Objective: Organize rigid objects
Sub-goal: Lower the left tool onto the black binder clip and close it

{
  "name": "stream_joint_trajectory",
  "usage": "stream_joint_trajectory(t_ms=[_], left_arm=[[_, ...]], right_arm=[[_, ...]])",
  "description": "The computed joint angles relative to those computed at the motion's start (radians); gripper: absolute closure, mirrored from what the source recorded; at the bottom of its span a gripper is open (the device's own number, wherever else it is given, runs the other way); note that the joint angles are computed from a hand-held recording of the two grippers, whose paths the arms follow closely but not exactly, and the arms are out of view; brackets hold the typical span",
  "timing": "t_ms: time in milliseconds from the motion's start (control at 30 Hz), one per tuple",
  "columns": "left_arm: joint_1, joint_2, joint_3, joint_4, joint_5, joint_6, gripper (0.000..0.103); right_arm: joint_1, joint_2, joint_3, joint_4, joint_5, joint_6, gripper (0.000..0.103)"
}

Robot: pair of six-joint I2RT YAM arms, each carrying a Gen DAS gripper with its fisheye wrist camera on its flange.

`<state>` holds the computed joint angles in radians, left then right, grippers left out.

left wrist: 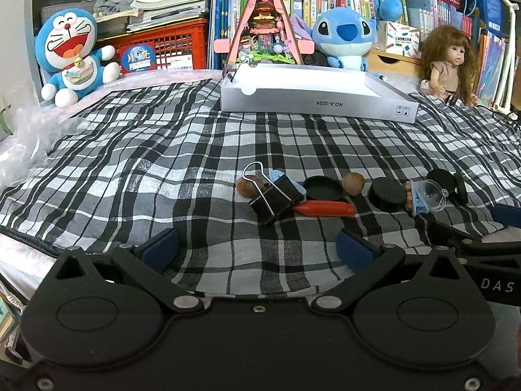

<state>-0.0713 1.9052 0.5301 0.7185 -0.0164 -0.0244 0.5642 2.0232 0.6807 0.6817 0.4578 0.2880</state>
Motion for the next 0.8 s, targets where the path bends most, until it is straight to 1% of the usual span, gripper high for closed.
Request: stream_joint_trajectory(t_ms=[67, 167, 233, 300, 367, 467, 533, 600, 667, 700, 733, 767, 800], left_arm=[[0.003, 0.004, 0.001, 0.009, 0.005, 0.0, 0.0], [0.006, 0.003, 0.0, 0.013, 0.013, 0.004, 0.001], [0.012, 0.0, 0.001, 0.012, 0.026, 0.005, 0.004], [0.02, -0.006, -0.003, 0.02, 0.034, -0.001, 0.011], [0.031, -0.014, -0.003, 0.016, 0.051, -0.005, 0.014], [0.051, -0.025, -0.001, 0.013, 0.083, -0.001, 0.02], [0.059, -0.035, 0.002, 0.004, 0.089, 0.001, 0.026], [0.067, -0.049, 0.005, -0.012, 0.101, -0.008, 0.035], [0.073, -0.06, 0.008, -0.023, 0.121, -0.023, 0.041], [0.077, -0.063, 0.012, -0.026, 0.135, -0.029, 0.045], [0.077, -0.064, 0.015, -0.027, 0.146, -0.039, 0.046], [0.077, -0.063, 0.017, -0.026, 0.151, -0.05, 0.05], [0.078, -0.06, 0.025, -0.032, 0.158, -0.063, 0.052]], right_arm=[[-0.01, -0.012, 0.006, -0.024, -0.03, -0.001, 0.0], [-0.04, -0.012, 0.003, -0.008, -0.103, -0.028, 0.0], [-0.053, -0.013, 0.006, -0.013, -0.127, -0.043, 0.0], [-0.058, -0.016, 0.013, -0.029, -0.14, -0.048, 0.0], [-0.064, -0.024, 0.019, -0.05, -0.154, -0.049, 0.0], [-0.073, -0.027, 0.004, -0.022, -0.173, -0.042, 0.0], [-0.084, -0.031, -0.016, 0.018, -0.191, -0.036, 0.005], [-0.096, -0.038, -0.036, 0.055, -0.197, -0.018, 0.01], [-0.109, -0.044, -0.05, 0.081, -0.197, 0.002, 0.015], [-0.114, -0.046, -0.055, 0.089, -0.196, 0.006, 0.019], [-0.118, -0.046, -0.057, 0.098, -0.192, 0.007, 0.023], [-0.119, -0.045, -0.059, 0.105, -0.183, 0.005, 0.025], [-0.119, -0.045, -0.057, 0.106, -0.172, 0.0, 0.031]])
